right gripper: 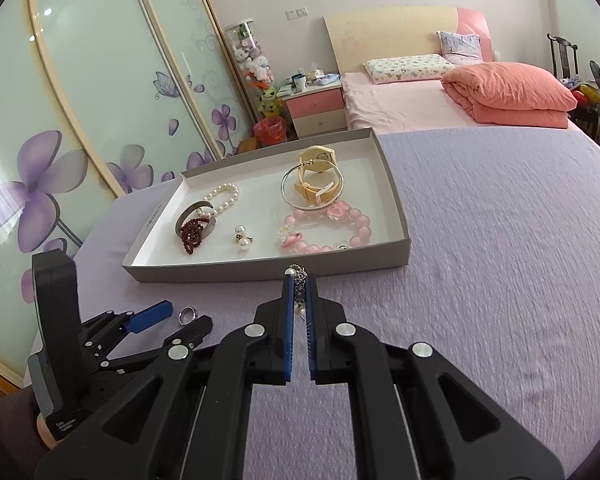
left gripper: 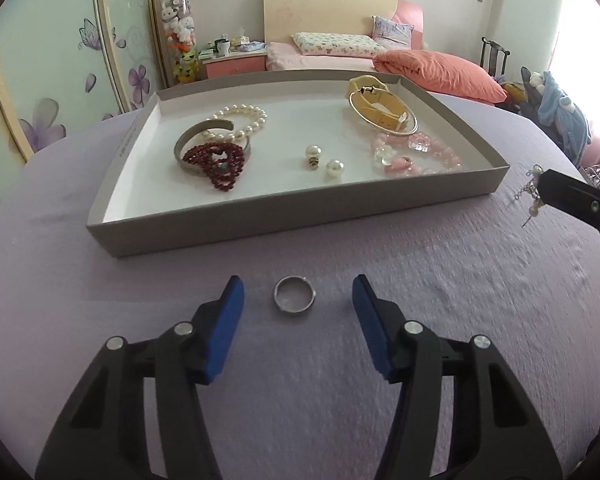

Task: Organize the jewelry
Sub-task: 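Close the left gripper on the silver ring while the right gripper holds the earring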

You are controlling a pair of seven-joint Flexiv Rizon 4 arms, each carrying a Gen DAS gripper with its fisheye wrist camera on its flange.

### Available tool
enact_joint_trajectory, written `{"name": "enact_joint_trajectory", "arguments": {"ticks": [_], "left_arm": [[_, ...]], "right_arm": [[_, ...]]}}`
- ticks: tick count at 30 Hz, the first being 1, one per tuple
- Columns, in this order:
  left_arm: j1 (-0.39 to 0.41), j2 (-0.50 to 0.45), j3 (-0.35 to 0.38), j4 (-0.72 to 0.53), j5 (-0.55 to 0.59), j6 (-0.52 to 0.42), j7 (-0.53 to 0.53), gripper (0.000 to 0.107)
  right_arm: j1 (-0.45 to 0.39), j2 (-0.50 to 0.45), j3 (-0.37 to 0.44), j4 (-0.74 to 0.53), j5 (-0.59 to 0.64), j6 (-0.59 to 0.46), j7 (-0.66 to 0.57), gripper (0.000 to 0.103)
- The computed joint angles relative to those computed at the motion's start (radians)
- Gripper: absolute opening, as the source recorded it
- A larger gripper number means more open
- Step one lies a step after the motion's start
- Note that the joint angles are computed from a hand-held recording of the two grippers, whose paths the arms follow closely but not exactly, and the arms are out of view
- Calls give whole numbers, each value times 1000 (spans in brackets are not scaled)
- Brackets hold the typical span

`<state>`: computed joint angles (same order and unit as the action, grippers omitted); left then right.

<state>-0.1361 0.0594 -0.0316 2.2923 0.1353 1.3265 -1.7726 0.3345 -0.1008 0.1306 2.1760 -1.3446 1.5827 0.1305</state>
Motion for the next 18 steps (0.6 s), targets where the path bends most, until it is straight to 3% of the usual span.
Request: {"name": "enact_joint_trajectory", "arguments": {"ticks": [2,6,18], "left_arm": [[11,-2,-9,-20,59,-23,-49,49],[8,1,-7,-23,70,-24,-57,22],[22,106,34,73,-56,0,66,21]], "right_arm": [[1,-1,1,1,7,1,-5,6],[8,-3,4,2,25,-4,-19,6],[21,9,7,-9,12,-9,-17,6]]}}
